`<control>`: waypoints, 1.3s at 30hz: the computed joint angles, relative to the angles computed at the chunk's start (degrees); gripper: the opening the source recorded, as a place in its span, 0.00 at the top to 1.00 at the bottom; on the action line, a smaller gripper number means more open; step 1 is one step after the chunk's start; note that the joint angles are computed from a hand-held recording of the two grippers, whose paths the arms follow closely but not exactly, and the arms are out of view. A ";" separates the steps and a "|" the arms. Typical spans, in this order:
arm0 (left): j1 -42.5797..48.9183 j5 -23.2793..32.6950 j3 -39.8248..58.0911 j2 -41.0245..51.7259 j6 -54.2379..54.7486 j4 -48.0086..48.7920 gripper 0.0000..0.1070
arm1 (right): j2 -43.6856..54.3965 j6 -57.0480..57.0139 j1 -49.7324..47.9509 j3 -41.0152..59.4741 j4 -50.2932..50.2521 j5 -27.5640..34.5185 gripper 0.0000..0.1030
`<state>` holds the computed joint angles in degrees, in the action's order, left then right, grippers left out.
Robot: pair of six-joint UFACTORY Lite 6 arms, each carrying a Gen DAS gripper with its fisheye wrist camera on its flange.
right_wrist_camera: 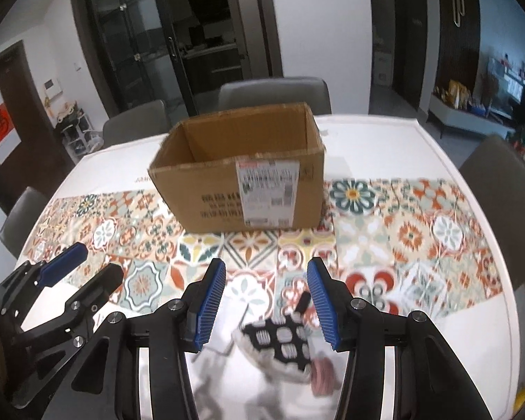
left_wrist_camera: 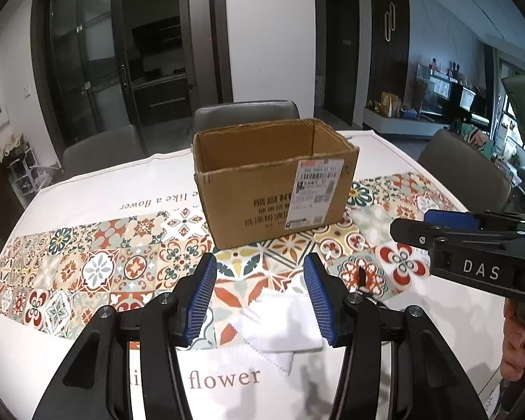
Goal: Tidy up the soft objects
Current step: 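Move both tools back from the box to the white cloth and pink hair tie, then grasp the white cloth with the left tool while the right tool grasps the pink hair tie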
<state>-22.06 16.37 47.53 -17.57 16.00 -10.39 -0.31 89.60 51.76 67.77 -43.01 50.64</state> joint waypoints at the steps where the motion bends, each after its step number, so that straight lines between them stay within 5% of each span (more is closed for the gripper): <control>1: -0.36 0.10 -0.38 -0.47 -0.90 1.00 0.52 | -0.02 0.86 0.37 -0.45 0.21 -0.06 0.51; 26: -4.27 -5.10 -14.27 -2.80 5.92 -3.27 0.52 | -4.33 25.53 10.99 -17.01 3.32 3.38 0.51; 35: -5.41 -9.55 -16.30 1.90 16.39 -12.64 0.51 | -3.75 28.71 11.49 -21.28 7.27 -0.55 0.51; 39: -5.87 -12.28 -16.01 5.94 28.01 -24.30 0.51 | -2.44 29.00 11.49 -22.18 8.48 -1.89 0.51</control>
